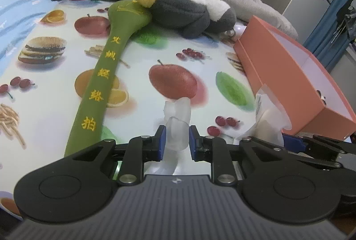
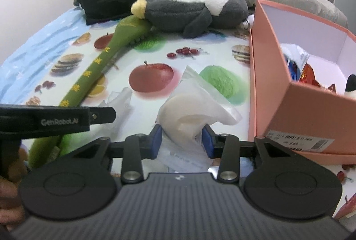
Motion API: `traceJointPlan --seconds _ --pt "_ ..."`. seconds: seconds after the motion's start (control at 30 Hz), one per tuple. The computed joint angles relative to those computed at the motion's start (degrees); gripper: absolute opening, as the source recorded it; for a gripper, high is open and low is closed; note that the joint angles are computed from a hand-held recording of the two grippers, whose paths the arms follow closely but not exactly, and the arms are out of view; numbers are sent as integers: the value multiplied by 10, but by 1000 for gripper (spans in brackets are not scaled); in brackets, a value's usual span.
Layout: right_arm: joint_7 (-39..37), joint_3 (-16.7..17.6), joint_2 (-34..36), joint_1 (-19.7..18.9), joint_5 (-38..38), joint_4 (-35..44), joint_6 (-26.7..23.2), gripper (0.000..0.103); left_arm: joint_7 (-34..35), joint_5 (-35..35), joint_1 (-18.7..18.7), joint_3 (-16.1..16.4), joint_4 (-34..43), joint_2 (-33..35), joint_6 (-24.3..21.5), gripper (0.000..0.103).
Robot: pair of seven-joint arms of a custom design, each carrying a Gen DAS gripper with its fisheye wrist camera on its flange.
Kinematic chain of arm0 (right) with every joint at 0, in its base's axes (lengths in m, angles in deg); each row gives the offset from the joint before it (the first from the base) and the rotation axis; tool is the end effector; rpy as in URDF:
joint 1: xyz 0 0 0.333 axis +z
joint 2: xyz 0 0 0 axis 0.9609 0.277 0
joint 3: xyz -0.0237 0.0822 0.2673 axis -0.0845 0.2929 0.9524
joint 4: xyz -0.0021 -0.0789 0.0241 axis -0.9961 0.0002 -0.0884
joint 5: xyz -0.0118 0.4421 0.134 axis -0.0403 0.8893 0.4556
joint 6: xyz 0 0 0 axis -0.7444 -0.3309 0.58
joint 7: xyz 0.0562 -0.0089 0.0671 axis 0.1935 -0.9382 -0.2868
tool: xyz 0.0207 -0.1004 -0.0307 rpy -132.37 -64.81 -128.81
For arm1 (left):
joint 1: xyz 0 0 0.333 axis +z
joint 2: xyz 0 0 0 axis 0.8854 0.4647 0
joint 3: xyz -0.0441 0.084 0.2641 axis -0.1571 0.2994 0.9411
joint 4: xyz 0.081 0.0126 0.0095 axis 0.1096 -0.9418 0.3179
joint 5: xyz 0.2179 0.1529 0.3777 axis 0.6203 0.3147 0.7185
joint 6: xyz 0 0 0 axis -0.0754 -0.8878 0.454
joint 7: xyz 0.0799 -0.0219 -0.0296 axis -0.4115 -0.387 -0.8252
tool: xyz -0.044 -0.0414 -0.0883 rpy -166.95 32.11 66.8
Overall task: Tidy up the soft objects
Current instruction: 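Lift the plastic piece with left gripper while right lifts the tissue bag, then carry both held items over the pink box with both grippers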
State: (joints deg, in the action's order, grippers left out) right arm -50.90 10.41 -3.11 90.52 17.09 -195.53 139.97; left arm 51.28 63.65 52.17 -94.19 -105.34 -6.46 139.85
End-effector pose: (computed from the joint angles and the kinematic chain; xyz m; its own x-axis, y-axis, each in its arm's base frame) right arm 0.4930 0.0644 0.3269 0.6872 -0.7228 -0.0726 -0.5457 -0.4477 -0.7083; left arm 0.3976 -0.2771 0.3290 0.4612 -0.8328 0.3063 -0.5527 -0.5396 -0.6351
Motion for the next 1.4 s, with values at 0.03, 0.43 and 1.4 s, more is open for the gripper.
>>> traceJointPlan --seconds 0.03,0.43,1.4 --pt "6 0 -5 -3 -7 0 -8 42 4 -2 -2 1 1 -3 -1 26" --pt "50 -19 -43 -27 -53 18 -76 43 52 -21 -9 2 26 -35 -23 26" --pt "-59 -44 26 -76 103 193 -92 43 88 174 37 24 296 143 28 26"
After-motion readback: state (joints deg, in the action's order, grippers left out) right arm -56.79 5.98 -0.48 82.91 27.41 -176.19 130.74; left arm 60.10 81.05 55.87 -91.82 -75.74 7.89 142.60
